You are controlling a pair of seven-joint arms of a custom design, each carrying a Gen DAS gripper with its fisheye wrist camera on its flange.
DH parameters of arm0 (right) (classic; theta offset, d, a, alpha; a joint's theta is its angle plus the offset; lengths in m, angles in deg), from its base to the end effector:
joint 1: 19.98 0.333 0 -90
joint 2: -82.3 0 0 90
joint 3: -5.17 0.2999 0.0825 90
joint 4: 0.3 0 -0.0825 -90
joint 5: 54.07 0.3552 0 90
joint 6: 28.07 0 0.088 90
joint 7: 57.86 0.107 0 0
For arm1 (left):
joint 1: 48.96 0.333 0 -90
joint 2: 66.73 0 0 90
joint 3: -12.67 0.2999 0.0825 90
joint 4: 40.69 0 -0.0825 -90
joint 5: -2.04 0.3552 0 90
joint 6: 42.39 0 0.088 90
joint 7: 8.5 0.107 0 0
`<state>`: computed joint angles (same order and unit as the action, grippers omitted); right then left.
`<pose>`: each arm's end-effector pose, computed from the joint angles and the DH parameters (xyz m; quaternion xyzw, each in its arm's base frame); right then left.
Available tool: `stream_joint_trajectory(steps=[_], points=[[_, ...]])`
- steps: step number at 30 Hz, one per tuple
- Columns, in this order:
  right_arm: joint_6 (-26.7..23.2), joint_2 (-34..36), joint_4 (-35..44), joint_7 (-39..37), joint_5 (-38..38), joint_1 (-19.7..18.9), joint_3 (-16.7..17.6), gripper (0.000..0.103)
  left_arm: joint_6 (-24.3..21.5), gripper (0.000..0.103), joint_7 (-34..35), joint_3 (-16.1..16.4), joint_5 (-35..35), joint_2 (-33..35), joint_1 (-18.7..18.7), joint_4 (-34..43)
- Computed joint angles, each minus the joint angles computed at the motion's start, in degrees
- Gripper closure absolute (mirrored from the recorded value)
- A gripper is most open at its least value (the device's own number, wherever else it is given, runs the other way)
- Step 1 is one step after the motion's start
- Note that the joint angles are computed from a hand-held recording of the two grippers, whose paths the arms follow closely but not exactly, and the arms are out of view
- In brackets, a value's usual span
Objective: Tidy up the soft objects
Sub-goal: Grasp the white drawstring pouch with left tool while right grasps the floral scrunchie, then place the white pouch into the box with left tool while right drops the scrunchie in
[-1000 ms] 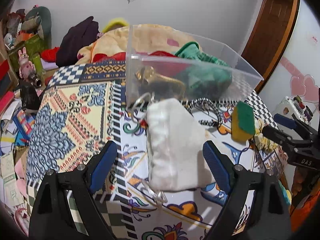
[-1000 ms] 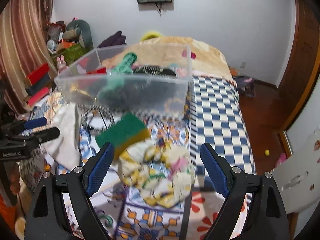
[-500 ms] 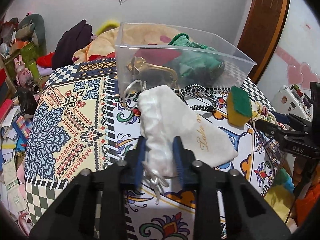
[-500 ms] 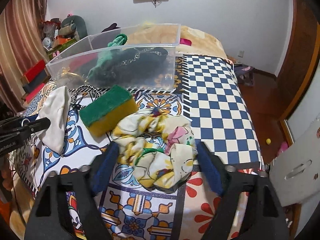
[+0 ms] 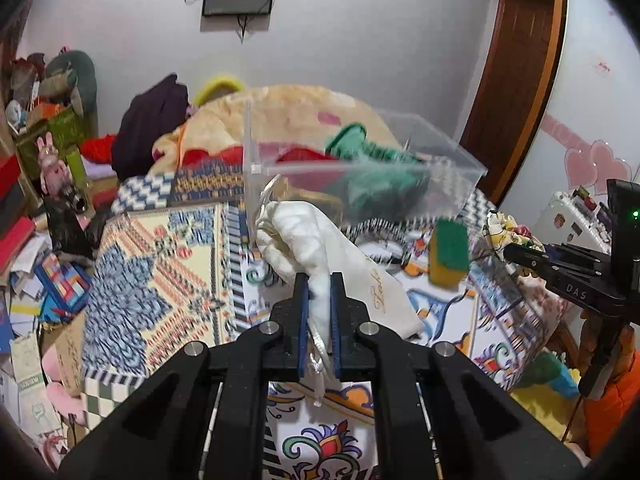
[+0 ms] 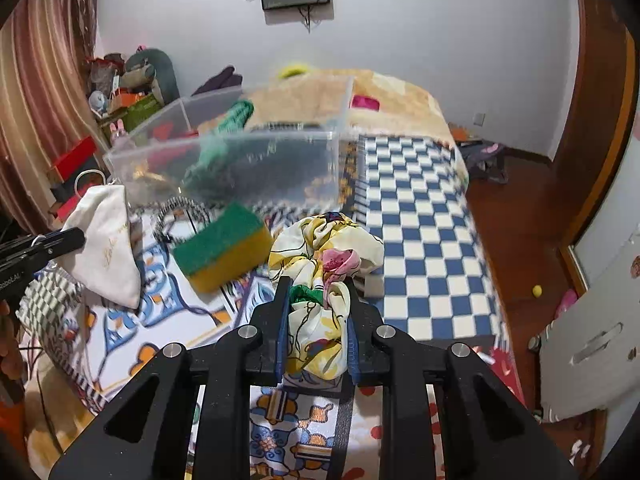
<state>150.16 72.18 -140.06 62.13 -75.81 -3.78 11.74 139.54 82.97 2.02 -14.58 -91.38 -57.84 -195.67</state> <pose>0.4385 0.2201 0.4690 -0.7211 0.5570 -0.2156 0.3513 0.3946 -0.1162 0.4715 -0.6072 0.6661 -0.3620 0.2380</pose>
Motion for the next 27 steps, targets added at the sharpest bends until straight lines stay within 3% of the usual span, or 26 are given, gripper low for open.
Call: stream_joint_trajectory(steps=[11, 16, 19, 21, 23, 27], points=[[4.4, -0.8, 3.7, 4.3, -6.0, -5.2, 4.3, 0.082, 5.0, 0.095, 1.0, -0.9, 1.2, -0.1, 1.7, 4.7], [7.2, 0.9, 8.1, 13.5, -15.7, -16.8, 14.3, 0.082, 7.5, 0.095, 0.9, -3.9, 1.4, 2.6, 4.9, 8.2], [8.1, 2.6, 12.2, 23.1, -25.4, -28.0, 24.0, 0.082, 8.2, 0.095, 0.6, -6.6, 1.4, 4.8, 7.8, 10.8], [7.7, 4.4, 15.5, 31.0, -33.4, -34.3, 29.7, 0.082, 8.5, 0.095, 0.2, -10.5, 1.3, 6.3, 12.0, 12.6], [6.5, 6.4, 18.8, 39.0, -41.8, -37.0, 32.2, 0.082, 8.8, 0.095, -0.3, -15.0, 1.3, 7.7, 16.8, 14.4], [3.4, 10.7, 23.3, 43.1, -47.1, -34.5, 31.2, 0.081, 8.4, 0.095, -1.0, -20.9, 1.7, 11.1, 23.2, 18.0]])
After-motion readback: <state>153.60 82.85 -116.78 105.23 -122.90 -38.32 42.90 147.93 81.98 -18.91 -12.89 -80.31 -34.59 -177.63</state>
